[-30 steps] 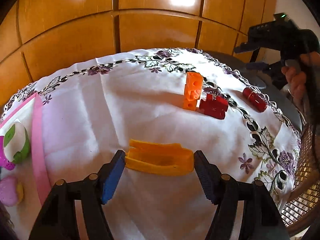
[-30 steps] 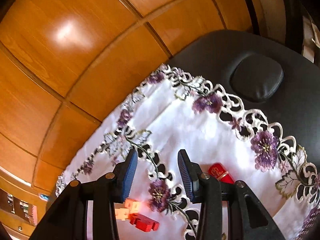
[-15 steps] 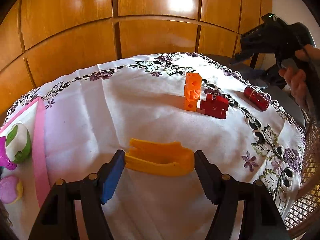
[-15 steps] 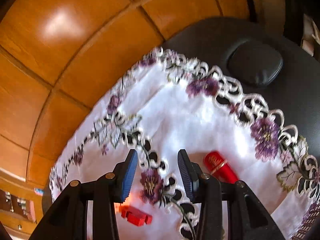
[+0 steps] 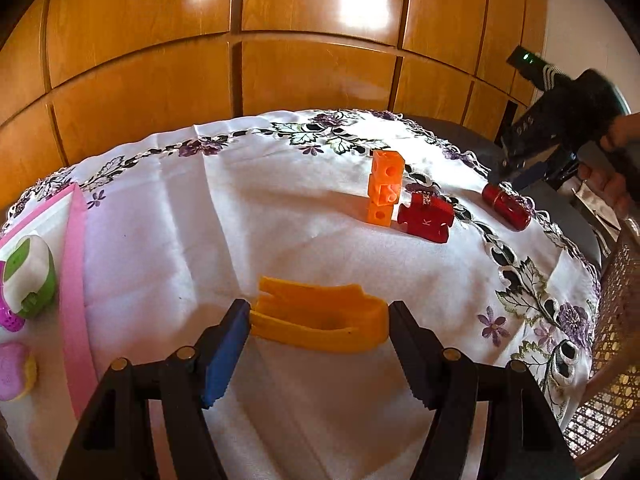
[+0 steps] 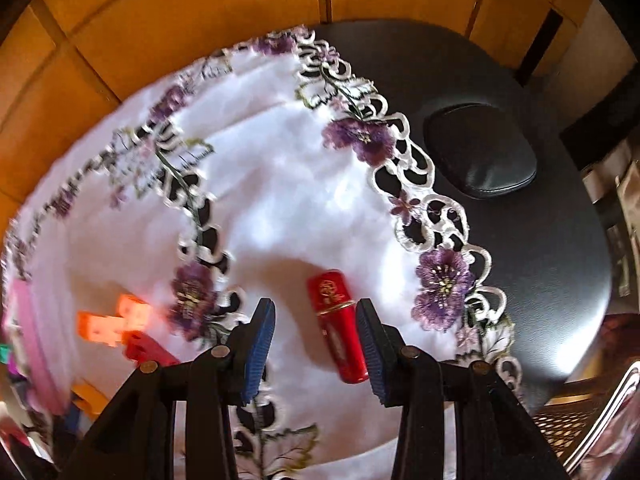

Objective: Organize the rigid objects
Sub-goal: 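Grasp the red tube with the right tool and lift it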

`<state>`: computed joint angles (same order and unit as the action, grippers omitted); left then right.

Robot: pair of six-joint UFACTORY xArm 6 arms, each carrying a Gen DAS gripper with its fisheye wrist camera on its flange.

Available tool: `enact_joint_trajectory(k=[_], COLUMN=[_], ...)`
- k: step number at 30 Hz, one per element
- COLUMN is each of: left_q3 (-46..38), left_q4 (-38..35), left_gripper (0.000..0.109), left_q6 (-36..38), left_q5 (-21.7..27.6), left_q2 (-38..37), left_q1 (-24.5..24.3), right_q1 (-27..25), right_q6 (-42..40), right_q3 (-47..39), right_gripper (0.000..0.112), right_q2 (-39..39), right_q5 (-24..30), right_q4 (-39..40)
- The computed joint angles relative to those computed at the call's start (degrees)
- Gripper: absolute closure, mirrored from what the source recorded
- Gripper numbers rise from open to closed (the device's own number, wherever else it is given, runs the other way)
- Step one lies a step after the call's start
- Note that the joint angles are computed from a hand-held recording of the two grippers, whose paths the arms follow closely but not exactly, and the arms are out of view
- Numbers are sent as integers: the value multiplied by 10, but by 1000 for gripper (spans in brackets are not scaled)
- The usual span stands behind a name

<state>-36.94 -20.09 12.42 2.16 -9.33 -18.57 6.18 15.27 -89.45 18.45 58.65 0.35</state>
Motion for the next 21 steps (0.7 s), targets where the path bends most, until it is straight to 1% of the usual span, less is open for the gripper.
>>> enact_joint_trajectory(k=[3, 4, 5, 6, 8, 10, 13, 14, 15, 17, 19, 21], left_q3=[0, -1, -1, -1, -2, -2, 0, 0, 0, -1, 0, 0], left_q4=[-19, -20, -23, -26, -42, -40, -24, -21, -21, -35, -46, -46], left_gripper=[38, 38, 38, 38, 38, 38, 38, 38, 38, 38, 38, 38], left_q6=[15, 15, 17, 19, 32, 30, 16, 14, 14, 25, 35, 35], left_q5=[0, 0, 0, 0, 1, 0, -3, -3, -3, -3, -2, -3], left_q2=[-1, 0, -1, 0, 0, 0, 1, 1, 0, 1, -1, -1], left_q1=[-2, -3, -3, -4, -5, -5, -4, -4, -4, -5, -6, -7], right_q1=[6, 9, 9, 11, 13, 16, 23, 26, 29, 38, 51, 62], right_q6=[5, -14, -25, -28, -26, -39, -62, -77, -97, -110, -116, -106], right_q3=[-26, -36, -39, -34, -13, 14, 37, 41, 41, 30, 12, 2], right_gripper=[72, 77, 87, 87, 87, 87, 87, 87, 87, 87, 87, 87], right_q2=[22, 32, 37, 36, 23, 1, -21, -24, -23, -11, 9, 31], right_q5=[45, 68, 79, 80, 58, 20, -32, -53, -68, -83, -94, -106], right_q4=[-30, -32, -30, -34, -46, -38, 0, 26, 59, 86, 93, 81])
